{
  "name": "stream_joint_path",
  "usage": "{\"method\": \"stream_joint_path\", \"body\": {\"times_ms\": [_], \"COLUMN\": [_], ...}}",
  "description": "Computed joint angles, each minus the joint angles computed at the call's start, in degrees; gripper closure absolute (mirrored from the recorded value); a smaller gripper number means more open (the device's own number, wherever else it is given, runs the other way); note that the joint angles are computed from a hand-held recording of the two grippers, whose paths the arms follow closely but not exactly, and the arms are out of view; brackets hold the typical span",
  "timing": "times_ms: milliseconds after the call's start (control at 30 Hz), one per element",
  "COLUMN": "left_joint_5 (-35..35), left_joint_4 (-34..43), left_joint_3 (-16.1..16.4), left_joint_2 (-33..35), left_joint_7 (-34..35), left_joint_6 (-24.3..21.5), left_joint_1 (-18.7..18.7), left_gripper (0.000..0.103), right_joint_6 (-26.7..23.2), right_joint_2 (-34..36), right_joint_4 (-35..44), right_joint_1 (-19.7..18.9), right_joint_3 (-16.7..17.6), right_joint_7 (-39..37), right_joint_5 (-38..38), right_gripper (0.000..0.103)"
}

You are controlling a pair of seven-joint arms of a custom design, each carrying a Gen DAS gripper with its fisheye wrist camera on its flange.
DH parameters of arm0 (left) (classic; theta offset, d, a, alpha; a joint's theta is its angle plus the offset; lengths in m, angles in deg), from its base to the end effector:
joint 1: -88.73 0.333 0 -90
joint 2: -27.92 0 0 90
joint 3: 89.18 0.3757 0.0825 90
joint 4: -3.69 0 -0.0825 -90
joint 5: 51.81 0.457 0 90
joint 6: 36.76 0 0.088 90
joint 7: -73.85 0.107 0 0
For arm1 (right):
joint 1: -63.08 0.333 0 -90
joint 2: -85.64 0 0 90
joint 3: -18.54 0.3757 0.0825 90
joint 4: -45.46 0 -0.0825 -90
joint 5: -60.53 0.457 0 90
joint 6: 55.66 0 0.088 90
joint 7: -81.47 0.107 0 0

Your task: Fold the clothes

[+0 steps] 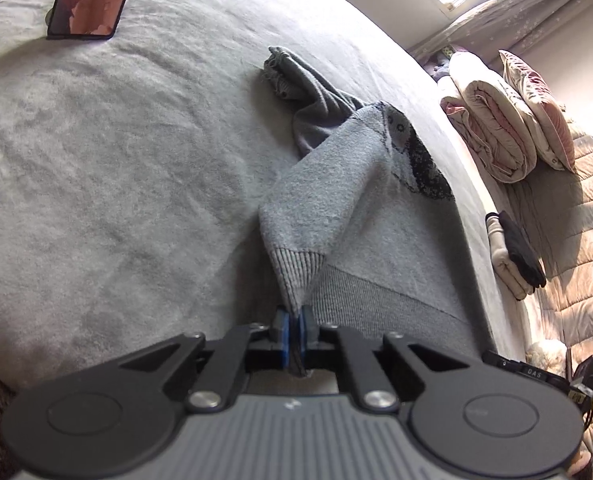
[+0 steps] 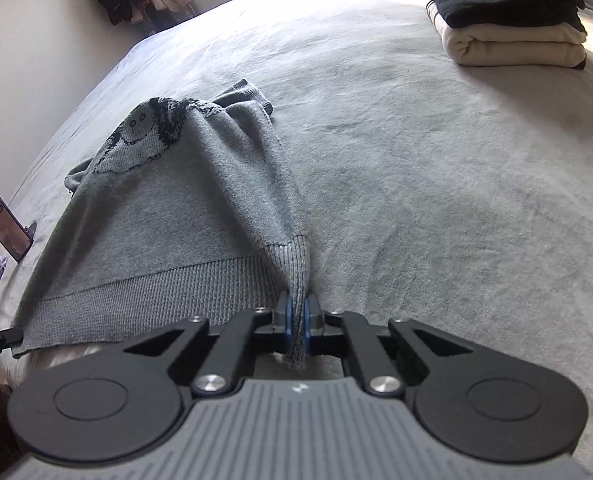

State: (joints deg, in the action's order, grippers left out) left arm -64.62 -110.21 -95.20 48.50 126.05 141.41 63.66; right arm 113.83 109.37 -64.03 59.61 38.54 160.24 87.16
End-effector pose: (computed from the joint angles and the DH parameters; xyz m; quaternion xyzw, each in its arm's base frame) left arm 0.6373 -0.3548 0.3769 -0.7625 0.5281 -0.3737 0.0079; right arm 0.7287 0.1589 0.3638 -0.6563 0.6701 -0.0758 0.3382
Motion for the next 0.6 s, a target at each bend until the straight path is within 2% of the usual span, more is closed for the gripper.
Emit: {"method": "stream_joint_path", "body": {"times_ms": [100, 333, 433, 500, 600], "left_joint_5": [-2.03, -5.60, -8.22, -7.45, -5.06], "left_joint_4": [-0.90, -3.05, -3.88, -4.09, -3.69], "left_joint_3": [-5.64, -10.20, -12.36, -10.98, -8.41], "left_joint_2": [-1.42, -3.63, -4.12, -4.29, -3.61], "left_joint_7": [4.59, 12.07, 16.12, 16.55, 15.33], "left_joint_6": [-1.41, -4.06, -4.74, -6.04, -7.96], "left_joint_1": [4.96, 7.90, 9.25, 7.82, 5.52], "left_gripper": [0.099, 0.099, 0.099, 0.099, 0.099], "right_joint_6": [-0.21, -1.79, -2.63, -3.38, -4.16], "right_joint_2": [-2.34, -7.24, -8.97, -9.55, -9.32], "right_joint_4": [-2.08, -6.31, -7.87, -8.35, -8.51], "right_joint_1": [-0.73, 0.12, -0.49, 0.09, 3.14], "right_joint_3": [0.37, -1.25, -0.62, -1.32, -4.55], "right_joint_7": [-1.02, -5.27, -9.94, -11.74, -10.75], "right_joint_5": [0.63, 4.77, 10.63, 12.77, 11.44], "right_gripper": [0.097, 0.097, 0.097, 0.097, 0.097]}}
